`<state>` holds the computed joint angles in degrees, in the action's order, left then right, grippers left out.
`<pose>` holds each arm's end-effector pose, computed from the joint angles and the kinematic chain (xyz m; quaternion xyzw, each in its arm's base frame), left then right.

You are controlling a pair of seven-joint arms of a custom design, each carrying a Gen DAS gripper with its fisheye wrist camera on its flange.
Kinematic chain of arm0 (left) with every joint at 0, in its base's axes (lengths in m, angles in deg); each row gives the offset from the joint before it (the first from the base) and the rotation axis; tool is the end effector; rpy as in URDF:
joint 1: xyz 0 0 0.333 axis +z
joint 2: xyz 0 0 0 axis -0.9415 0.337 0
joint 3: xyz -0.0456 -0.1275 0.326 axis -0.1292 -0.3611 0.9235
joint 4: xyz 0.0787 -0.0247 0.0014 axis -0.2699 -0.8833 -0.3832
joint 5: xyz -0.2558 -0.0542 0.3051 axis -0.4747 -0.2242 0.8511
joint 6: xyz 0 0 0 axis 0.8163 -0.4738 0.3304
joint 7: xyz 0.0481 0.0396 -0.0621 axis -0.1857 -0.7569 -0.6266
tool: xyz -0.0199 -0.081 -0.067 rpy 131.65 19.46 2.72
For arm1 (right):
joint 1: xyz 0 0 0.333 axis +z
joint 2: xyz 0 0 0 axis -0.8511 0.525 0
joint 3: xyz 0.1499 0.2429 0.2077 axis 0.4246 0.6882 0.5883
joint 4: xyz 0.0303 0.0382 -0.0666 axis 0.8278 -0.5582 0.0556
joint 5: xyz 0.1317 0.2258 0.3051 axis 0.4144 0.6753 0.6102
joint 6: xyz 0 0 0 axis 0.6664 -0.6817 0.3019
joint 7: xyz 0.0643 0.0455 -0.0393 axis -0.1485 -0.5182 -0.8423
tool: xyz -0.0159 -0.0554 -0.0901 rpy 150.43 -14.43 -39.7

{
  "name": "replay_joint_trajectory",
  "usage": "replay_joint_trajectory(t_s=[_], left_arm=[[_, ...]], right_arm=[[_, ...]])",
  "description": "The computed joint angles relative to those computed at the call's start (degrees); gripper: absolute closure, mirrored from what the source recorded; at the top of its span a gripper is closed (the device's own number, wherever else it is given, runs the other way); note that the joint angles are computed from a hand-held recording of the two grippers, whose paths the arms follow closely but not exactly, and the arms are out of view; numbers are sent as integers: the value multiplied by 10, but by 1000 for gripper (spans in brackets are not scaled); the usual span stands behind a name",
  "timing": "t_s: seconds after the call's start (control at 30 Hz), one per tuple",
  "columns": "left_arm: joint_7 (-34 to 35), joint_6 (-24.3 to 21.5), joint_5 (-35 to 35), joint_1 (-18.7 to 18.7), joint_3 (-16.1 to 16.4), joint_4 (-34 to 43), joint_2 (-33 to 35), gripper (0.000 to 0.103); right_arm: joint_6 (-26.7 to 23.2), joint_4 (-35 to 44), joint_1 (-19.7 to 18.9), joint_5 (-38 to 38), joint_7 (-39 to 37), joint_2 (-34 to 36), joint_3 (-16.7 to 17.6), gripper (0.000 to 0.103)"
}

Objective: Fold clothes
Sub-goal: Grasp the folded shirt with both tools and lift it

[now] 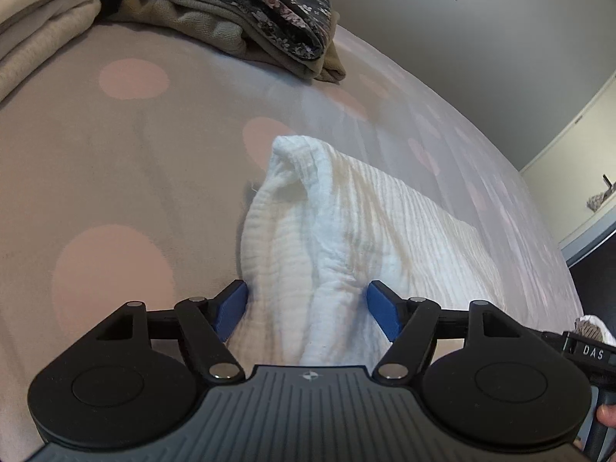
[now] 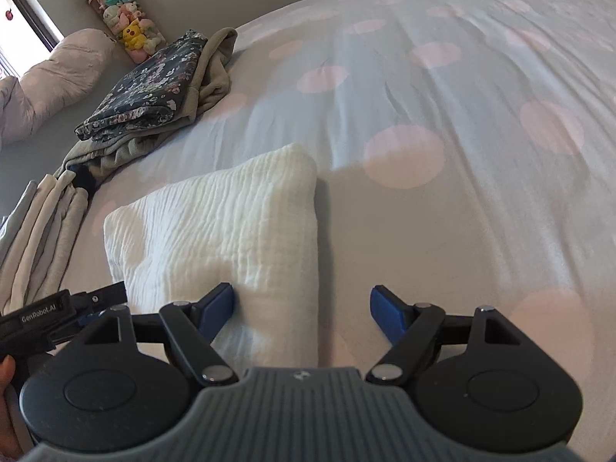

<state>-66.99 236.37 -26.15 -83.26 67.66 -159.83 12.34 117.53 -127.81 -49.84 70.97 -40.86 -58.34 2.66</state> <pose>0.3927 -0.3116 0.4528 -0.8009 0.4536 -0.3624 0.1466 0.5454 0.0702 0.4797 -0.7552 0.5453 0.0150 0.3635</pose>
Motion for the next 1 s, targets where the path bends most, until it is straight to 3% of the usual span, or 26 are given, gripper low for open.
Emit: replay_joint_trajectory(t_s=[0.13,0.27,0.37,0.43,0.5,0.57,0.63,0.7,0.8,1.0], left_arm=[[17,19,21,-1,2,13,17,33],[-13,46,54,4,7,15,24,53],[-49,69,85,7,11,16,31,58],[-36,82,75,4,16,19,38,62],[-38,99,74,4,20,19,43,67],[-61,119,94,10,22,21,49,72],[-88,135,119,14,24,22,51,77],[-85,133,123,11,25,23,50,82],[-56,113,111,3,22,25,44,85],[-104,81,173,0,11,29,11,86]], right_arm=[[-16,6,-3,21,-10,10,-2,22],[-14,8,-4,36,-27,15,0,22],[-13,5,-3,53,-38,18,3,21],[-24,5,-3,63,-44,18,3,22],[-60,8,-5,76,-48,21,0,32],[-83,6,-8,92,-48,21,-1,50],[-66,-3,-6,93,-59,13,4,55],[-57,-11,-3,95,-69,2,5,67],[-44,-22,4,102,-86,-18,5,74],[-43,-36,14,122,-98,-62,-4,75]])
